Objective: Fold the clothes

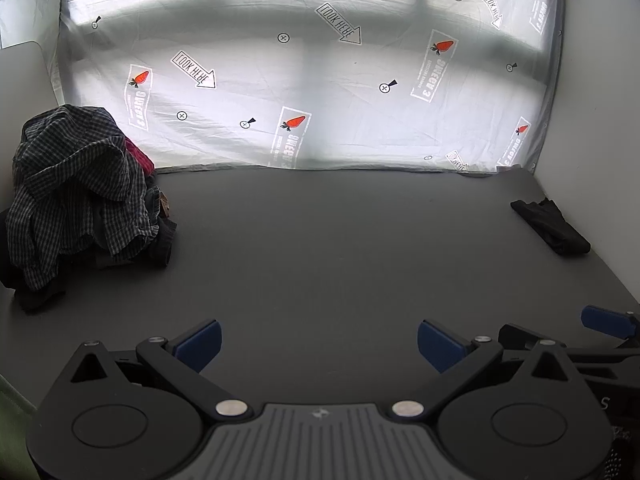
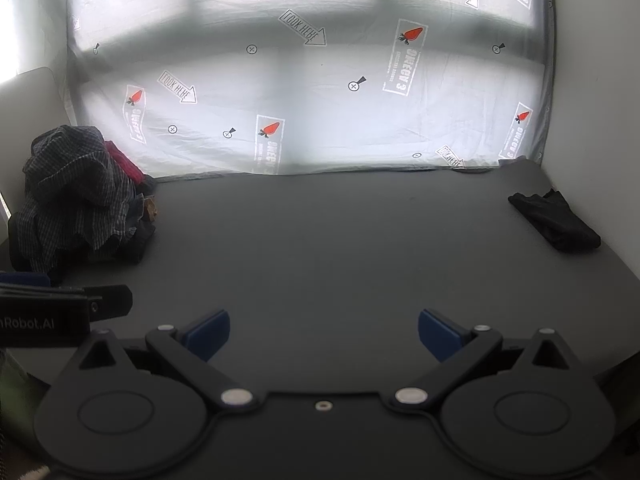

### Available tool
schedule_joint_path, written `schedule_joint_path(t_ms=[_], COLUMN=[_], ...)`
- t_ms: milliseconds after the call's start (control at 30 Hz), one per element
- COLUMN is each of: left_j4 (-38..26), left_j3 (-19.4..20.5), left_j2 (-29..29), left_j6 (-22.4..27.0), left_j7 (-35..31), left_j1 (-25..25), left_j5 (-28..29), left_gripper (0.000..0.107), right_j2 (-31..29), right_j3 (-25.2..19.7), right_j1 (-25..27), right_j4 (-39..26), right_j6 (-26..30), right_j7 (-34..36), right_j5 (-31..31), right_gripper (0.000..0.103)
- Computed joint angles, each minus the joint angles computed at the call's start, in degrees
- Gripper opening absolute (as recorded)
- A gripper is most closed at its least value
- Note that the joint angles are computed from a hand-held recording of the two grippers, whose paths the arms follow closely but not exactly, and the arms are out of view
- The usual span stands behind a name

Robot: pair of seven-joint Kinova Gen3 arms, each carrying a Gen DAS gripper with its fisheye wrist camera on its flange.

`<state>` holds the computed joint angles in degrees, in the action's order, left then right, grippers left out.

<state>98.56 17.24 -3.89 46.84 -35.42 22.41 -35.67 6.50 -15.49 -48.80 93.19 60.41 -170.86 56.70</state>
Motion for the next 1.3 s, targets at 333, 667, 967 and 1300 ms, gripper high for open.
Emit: schedule_joint_path(t_ms=[333,667,967,1300], left_j4=[3.23,1.46,1.38,0.04], left_j3=[-0.23,0.66,1.0,0.88], left_j2=[-1.27,-0.98,-1.15,-0.45], left_j6=[-3.24,-0.89,-0.33,0.75], left_j7=[0.95,-0.39,0.14,0.31], left_j1=[-1.17,-1.2,-0.85,-0.11], left_j5=[-0.76,0.04,-0.1,-0.26], left_gripper=[0.103,0.103,0.103,0.103], right_j2=[0.72,-0.43,-0.48,-0.38], right_j3=[-0.43,-0.47,-0.62,-0.42], right_j1=[-1.21,-0.04,-0.2,-0.18], right_j4=[0.8,1.41,0.97,0.83], right_j6=[1.19,-0.41,0.17,0.06], right_j7=[-2.44,-1.64,-1.36,-1.15], right_j5=[2.09,0.42,0.21,0.22], right_gripper=[0.102,0.102,0.102,0.102])
